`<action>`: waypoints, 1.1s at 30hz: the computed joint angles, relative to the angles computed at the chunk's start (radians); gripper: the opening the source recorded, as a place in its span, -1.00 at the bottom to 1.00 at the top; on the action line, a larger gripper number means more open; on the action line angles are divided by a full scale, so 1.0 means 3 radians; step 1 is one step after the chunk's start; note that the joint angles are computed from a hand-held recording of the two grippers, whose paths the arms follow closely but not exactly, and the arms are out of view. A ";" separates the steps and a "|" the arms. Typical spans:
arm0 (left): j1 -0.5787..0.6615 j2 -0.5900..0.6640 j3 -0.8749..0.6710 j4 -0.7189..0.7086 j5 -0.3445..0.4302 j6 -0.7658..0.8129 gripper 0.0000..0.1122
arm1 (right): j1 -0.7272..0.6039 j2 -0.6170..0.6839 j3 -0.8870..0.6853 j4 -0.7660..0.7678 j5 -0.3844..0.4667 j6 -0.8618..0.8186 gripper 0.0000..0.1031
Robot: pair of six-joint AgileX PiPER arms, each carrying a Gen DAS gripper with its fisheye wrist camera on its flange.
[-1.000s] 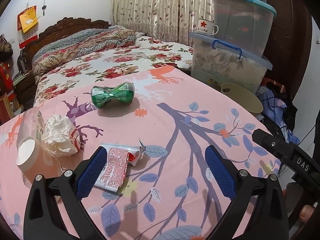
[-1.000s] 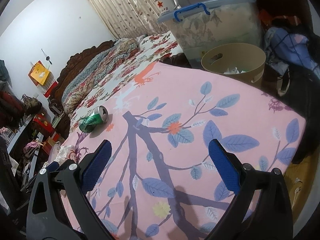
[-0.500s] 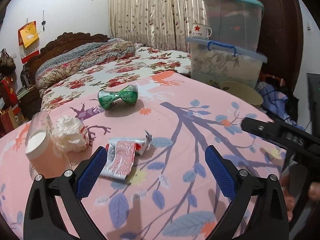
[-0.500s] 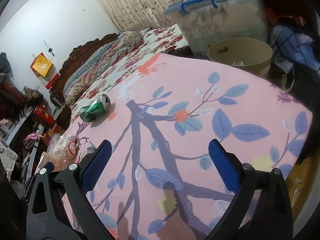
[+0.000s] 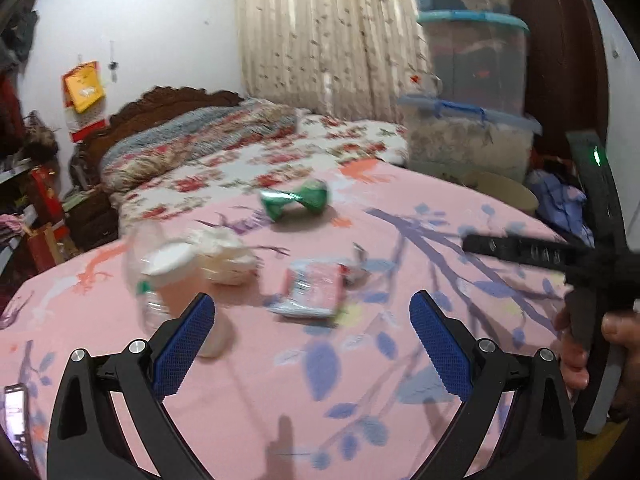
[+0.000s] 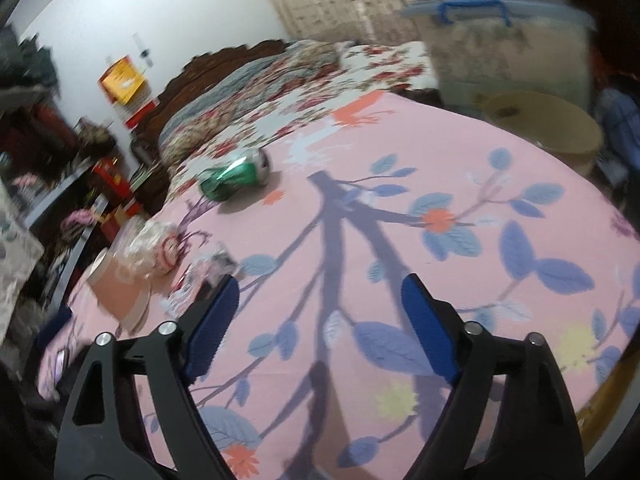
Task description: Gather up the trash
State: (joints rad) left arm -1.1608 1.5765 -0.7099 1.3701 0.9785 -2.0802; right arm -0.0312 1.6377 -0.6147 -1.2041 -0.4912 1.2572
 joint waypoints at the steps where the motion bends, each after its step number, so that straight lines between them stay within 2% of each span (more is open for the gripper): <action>1: 0.0006 -0.0072 0.0036 -0.0035 0.0082 0.0018 0.68 | 0.0052 -0.0013 0.0009 0.0043 0.0012 -0.0067 0.58; 3: 0.0165 -0.0251 0.0113 -0.0114 0.0211 0.0113 0.68 | 0.0145 -0.0034 0.0033 0.0121 0.0033 -0.0187 0.58; 5: 0.0427 -0.0353 0.0142 -0.0159 0.0152 0.0213 0.68 | 0.0241 -0.0032 0.0043 0.0162 0.0048 -0.0252 0.58; 8: 0.1032 -0.0530 0.0163 -0.0186 -0.0296 0.0399 0.66 | 0.0327 -0.0004 0.0026 0.0098 0.0051 -0.0211 0.58; 11: 0.1425 -0.0542 0.0127 -0.0141 -0.0660 0.0533 0.66 | 0.0330 0.0006 0.0023 0.0055 0.0043 -0.0175 0.58; 15: 0.1685 -0.0388 0.0020 -0.0095 -0.1006 0.0697 0.66 | 0.0314 0.0049 -0.0090 -0.0269 0.0025 0.0078 0.58; 17: 0.1754 -0.0243 -0.0056 -0.0160 -0.1068 0.0786 0.62 | 0.0346 0.0066 -0.0131 -0.0321 0.0041 0.0097 0.58; 18: 0.1816 -0.0189 -0.0094 -0.0243 -0.1154 0.0876 0.33 | 0.0363 0.0080 -0.0158 -0.0350 0.0040 0.0114 0.58; 19: 0.1877 -0.0160 -0.0118 -0.0337 -0.1254 0.0974 -0.11 | 0.0377 0.0102 -0.0202 -0.0415 0.0030 0.0172 0.58; 21: 0.1968 -0.0135 -0.0136 -0.0477 -0.1451 0.1133 -0.20 | 0.0406 0.0143 -0.0304 -0.0573 0.0007 0.0321 0.58; 23: 0.1891 -0.0206 -0.0055 -0.0375 -0.1473 0.1042 -0.21 | 0.0479 0.0194 -0.0439 -0.0767 0.0007 0.0499 0.57; 26: 0.1667 -0.0393 0.0074 -0.0281 -0.1276 0.0871 -0.21 | 0.0613 0.0270 -0.0655 -0.1005 -0.0035 0.0767 0.54; 30: 0.1405 -0.0793 0.0323 -0.0328 -0.1147 0.0701 -0.21 | 0.0907 0.0372 -0.0937 -0.1143 0.0012 0.0843 0.51; 33: 0.1105 -0.1059 0.0482 -0.0470 -0.0908 0.0641 -0.21 | 0.1206 0.0544 -0.1263 -0.1594 0.0121 0.1127 0.42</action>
State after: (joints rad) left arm -0.8294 1.2587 -0.5652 1.2291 0.7062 -1.8878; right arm 0.3307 1.8010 -0.9935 -1.6822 -0.4549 1.5951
